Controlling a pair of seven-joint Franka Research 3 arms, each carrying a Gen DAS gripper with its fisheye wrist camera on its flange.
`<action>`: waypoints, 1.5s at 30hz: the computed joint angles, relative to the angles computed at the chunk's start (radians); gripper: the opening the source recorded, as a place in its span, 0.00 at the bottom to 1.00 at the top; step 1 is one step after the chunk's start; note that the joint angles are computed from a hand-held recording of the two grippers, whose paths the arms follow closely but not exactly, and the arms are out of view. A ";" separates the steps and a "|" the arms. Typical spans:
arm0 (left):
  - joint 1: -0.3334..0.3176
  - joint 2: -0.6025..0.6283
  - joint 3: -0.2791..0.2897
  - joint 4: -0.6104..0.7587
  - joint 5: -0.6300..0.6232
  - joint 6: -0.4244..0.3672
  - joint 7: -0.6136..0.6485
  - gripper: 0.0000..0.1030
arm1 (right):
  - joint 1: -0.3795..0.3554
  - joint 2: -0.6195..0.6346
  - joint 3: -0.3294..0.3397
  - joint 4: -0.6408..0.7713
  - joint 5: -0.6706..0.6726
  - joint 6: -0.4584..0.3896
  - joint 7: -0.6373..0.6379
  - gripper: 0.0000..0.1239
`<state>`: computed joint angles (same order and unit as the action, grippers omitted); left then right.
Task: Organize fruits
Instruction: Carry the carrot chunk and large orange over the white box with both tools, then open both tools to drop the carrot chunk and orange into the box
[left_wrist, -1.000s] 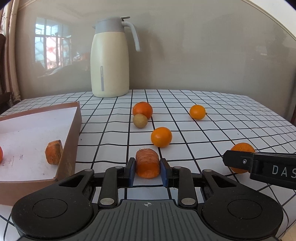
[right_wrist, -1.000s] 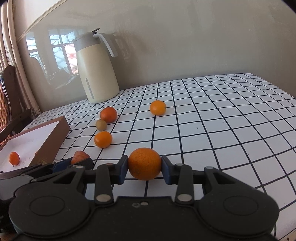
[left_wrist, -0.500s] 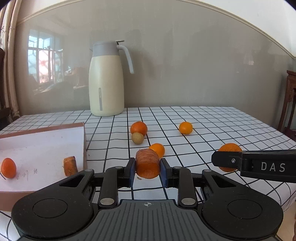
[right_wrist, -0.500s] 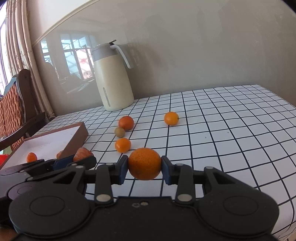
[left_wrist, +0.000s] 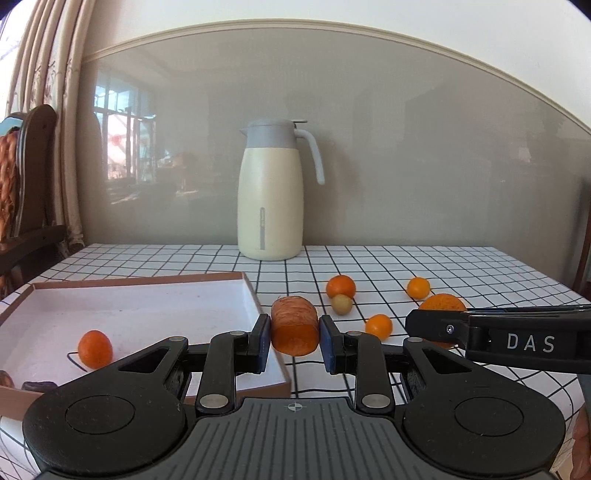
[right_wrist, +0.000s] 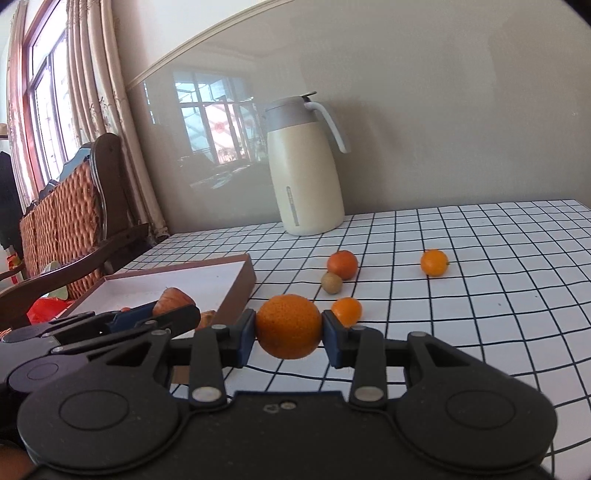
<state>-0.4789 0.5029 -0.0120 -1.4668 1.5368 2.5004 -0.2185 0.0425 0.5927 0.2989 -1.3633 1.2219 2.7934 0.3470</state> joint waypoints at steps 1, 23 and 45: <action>-0.001 -0.013 0.004 -0.018 0.005 -0.007 -0.013 0.28 | -0.001 -0.002 0.007 -0.001 0.005 -0.006 -0.008 0.24; 0.106 -0.191 -0.068 -0.278 0.040 -0.237 -0.181 0.28 | 0.087 0.075 0.059 0.118 0.020 -0.010 -0.076 0.24; 0.182 -0.216 -0.079 -0.325 -0.013 -0.318 -0.204 0.28 | 0.185 0.252 0.040 0.344 -0.275 0.053 0.232 0.24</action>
<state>-0.2968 0.2866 -0.0911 -1.7913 1.5236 2.1828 -0.4220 0.2279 0.8448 0.3392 -1.0196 0.9472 2.8461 0.5786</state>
